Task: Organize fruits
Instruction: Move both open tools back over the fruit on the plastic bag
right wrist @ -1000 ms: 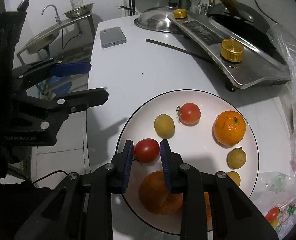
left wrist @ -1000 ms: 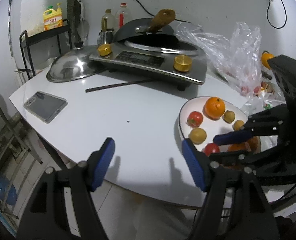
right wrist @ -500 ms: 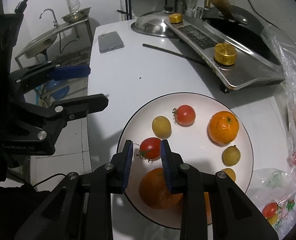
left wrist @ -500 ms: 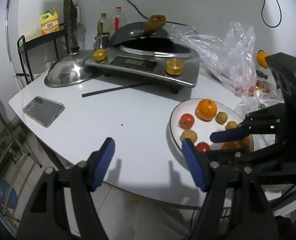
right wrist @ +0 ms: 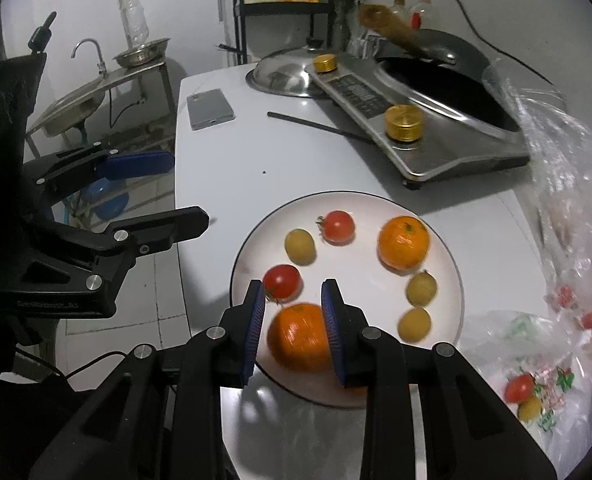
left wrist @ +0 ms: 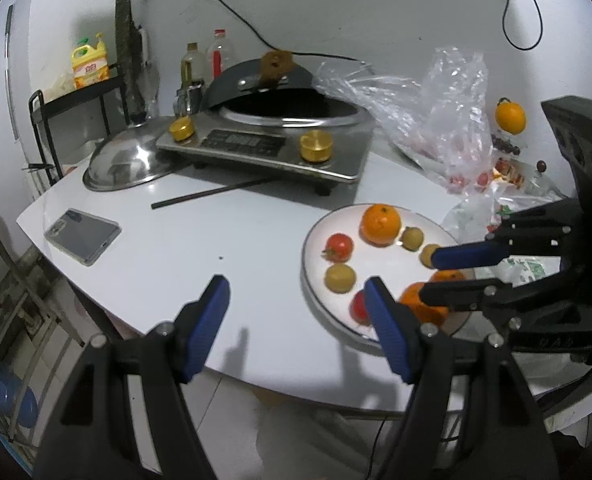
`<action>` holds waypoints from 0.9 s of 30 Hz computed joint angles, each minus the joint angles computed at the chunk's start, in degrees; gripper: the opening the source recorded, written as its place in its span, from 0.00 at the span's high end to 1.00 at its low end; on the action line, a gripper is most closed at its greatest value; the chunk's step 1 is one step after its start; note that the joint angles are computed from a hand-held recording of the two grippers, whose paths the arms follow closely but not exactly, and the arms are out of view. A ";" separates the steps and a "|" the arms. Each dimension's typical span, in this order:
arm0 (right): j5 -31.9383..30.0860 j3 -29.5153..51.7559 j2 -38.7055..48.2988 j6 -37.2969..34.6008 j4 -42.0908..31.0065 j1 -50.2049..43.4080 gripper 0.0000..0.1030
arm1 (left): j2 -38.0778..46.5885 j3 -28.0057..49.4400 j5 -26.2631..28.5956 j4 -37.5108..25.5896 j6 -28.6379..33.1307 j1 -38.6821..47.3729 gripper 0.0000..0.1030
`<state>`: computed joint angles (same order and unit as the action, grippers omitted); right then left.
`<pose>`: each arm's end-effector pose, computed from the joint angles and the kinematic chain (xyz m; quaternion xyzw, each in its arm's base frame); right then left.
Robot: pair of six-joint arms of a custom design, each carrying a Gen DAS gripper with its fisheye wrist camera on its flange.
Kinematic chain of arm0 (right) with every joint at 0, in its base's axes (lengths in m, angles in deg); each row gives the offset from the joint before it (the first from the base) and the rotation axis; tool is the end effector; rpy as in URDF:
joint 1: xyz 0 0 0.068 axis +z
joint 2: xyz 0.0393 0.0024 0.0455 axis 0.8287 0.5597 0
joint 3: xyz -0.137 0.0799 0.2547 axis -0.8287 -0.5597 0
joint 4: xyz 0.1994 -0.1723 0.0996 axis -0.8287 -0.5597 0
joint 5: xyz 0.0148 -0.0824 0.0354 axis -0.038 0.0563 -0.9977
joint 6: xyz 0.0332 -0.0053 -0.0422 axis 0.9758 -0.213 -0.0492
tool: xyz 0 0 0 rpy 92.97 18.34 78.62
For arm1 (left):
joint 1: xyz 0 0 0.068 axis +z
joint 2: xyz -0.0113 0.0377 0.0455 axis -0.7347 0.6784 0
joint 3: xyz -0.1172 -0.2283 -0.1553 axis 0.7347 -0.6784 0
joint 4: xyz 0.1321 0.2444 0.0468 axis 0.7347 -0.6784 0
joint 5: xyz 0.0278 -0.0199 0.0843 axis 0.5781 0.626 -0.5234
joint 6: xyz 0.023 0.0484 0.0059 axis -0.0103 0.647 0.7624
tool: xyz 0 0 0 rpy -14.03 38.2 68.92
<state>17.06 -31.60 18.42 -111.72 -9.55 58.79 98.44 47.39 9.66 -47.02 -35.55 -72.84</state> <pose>0.2509 0.0283 0.1747 -0.4156 0.8529 0.1336 0.2862 0.1773 -0.0733 0.1320 0.0073 0.8973 -0.0278 0.4405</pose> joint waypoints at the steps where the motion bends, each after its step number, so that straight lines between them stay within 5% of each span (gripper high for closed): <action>1: -0.32 -0.25 -0.60 -0.48 -0.38 -0.88 0.70 | -0.04 0.14 -0.49 -0.25 -0.37 -0.82 0.31; 27: -11.62 1.58 -1.22 -17.91 -10.38 -29.17 0.62 | 16.06 14.67 -11.89 -4.71 -9.57 -24.35 0.30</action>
